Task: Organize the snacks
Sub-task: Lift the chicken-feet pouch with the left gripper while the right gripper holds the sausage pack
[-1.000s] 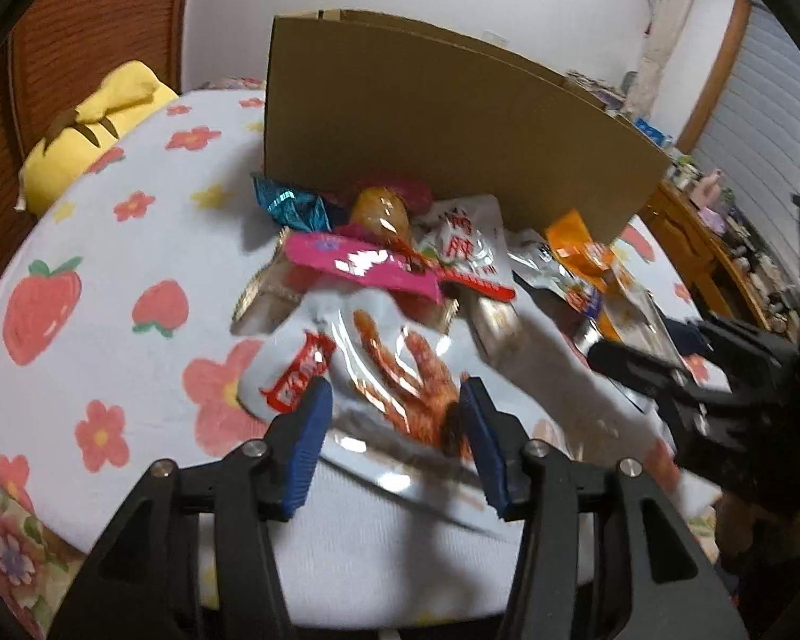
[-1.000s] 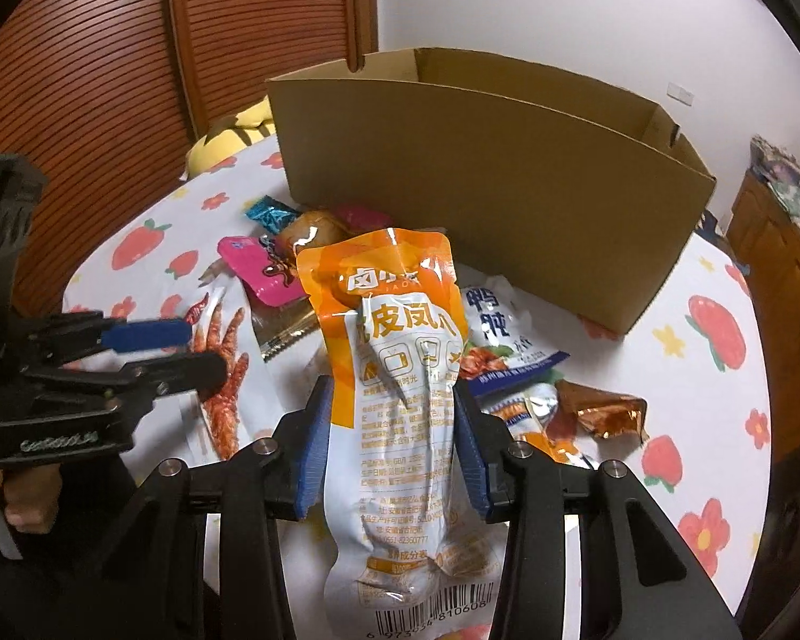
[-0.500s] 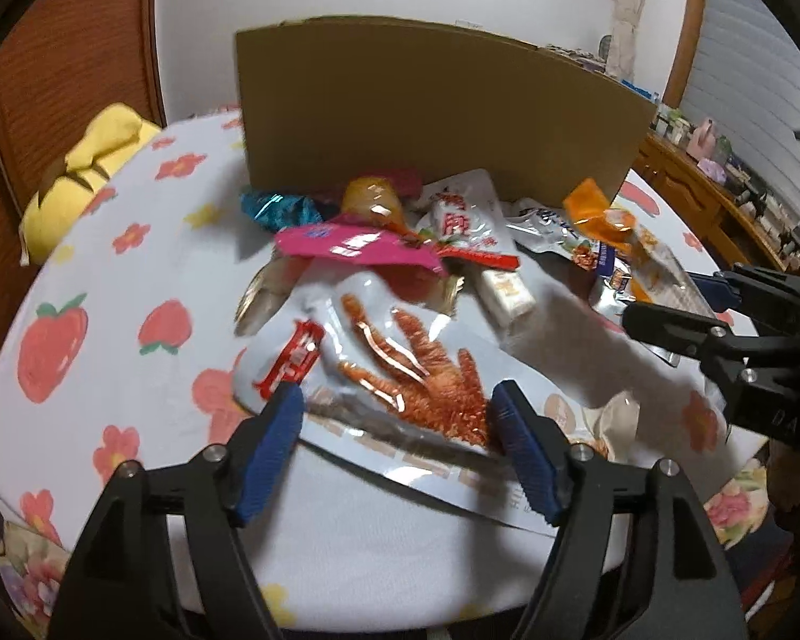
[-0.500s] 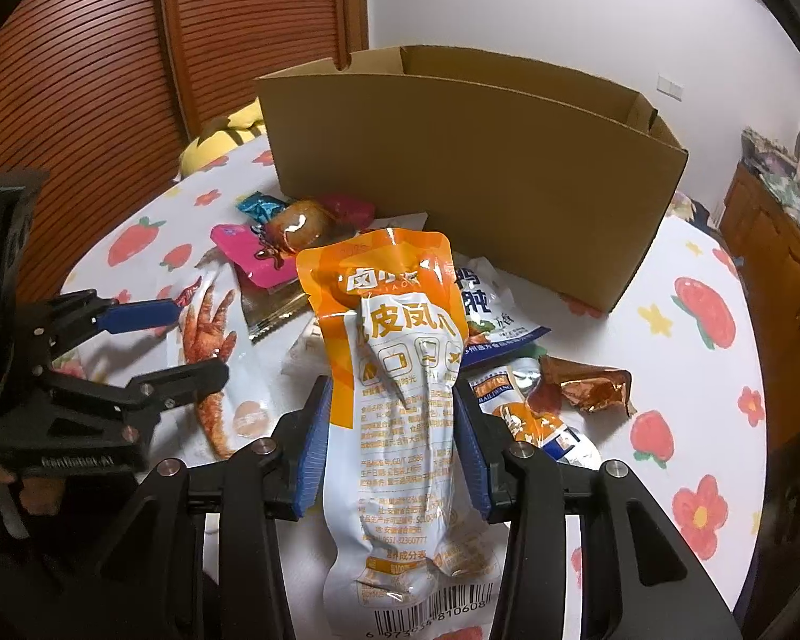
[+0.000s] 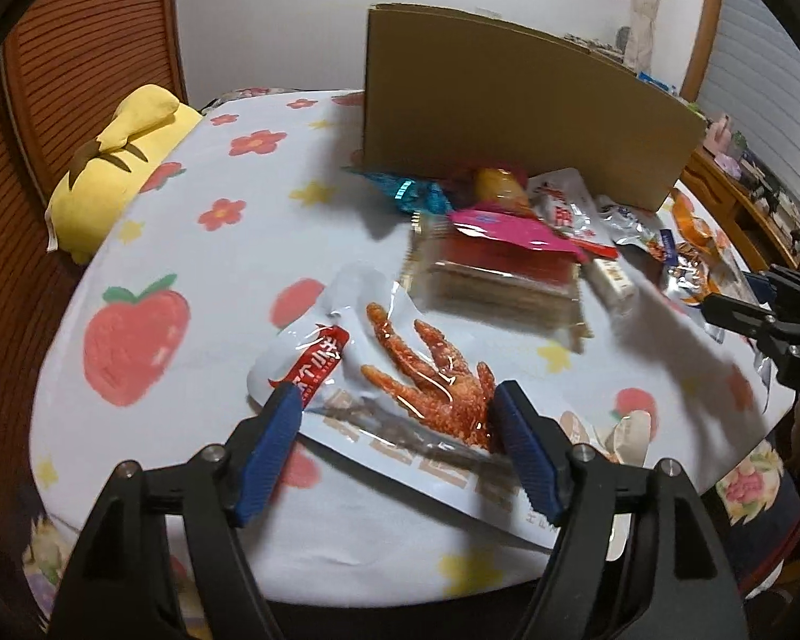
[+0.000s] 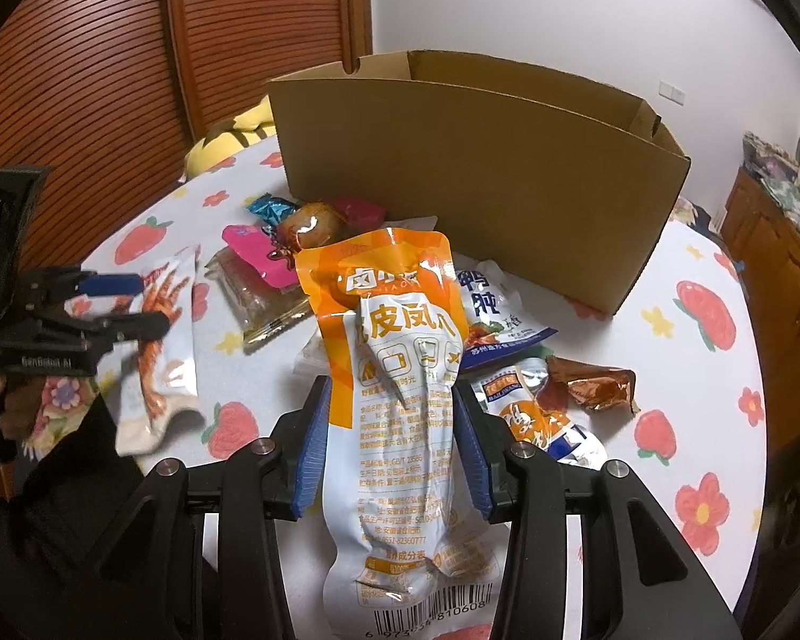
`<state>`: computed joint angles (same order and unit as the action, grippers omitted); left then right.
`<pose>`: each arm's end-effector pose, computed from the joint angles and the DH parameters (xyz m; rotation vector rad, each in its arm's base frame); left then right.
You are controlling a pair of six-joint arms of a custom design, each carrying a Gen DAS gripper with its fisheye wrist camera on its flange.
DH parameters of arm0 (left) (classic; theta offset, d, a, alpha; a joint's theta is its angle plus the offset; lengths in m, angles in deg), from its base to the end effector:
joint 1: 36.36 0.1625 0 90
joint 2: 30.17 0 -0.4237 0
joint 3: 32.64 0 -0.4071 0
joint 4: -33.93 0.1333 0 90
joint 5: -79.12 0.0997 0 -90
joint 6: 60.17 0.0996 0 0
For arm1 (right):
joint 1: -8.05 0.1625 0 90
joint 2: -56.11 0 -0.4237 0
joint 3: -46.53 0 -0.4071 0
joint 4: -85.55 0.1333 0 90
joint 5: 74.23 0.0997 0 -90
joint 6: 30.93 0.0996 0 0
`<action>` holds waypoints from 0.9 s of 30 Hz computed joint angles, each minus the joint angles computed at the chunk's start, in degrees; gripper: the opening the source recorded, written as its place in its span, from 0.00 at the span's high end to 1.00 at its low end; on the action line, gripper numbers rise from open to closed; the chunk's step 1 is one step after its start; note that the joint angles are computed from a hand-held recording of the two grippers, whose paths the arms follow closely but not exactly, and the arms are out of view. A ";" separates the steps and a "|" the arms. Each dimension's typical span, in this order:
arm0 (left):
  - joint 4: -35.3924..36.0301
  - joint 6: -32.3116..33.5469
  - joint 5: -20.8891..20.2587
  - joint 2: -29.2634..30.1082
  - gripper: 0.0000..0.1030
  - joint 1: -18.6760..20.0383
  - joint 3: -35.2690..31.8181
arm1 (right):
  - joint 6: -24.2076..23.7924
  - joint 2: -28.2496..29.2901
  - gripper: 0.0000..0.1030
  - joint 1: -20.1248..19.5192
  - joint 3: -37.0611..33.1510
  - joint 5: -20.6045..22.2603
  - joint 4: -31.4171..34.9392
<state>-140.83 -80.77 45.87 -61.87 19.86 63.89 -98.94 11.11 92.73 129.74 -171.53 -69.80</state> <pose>-0.1791 -0.6573 -0.0007 0.0461 2.2578 -0.9062 0.0503 -0.7612 0.1679 1.3828 -2.3511 0.4241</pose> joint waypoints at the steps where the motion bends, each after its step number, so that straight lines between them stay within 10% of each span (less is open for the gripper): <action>1: 0.51 0.46 0.28 -0.51 0.26 0.21 0.22 | -0.02 -0.03 0.57 -0.01 0.05 -0.02 0.01; 12: 3.84 -6.16 2.25 -5.71 0.28 0.93 3.69 | 0.02 -0.05 0.56 -0.03 0.36 -0.13 0.13; 19: 2.16 -13.83 -4.18 -8.24 0.28 0.90 8.69 | 0.13 -0.24 0.56 -0.09 0.55 0.38 0.32; 27: 6.13 -13.43 -4.83 -4.39 0.27 2.56 0.26 | 0.19 -0.32 0.55 -0.01 0.78 0.48 0.19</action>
<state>-134.69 -94.20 41.04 -66.25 22.41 64.15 -98.75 10.80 92.72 130.51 -171.04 -69.60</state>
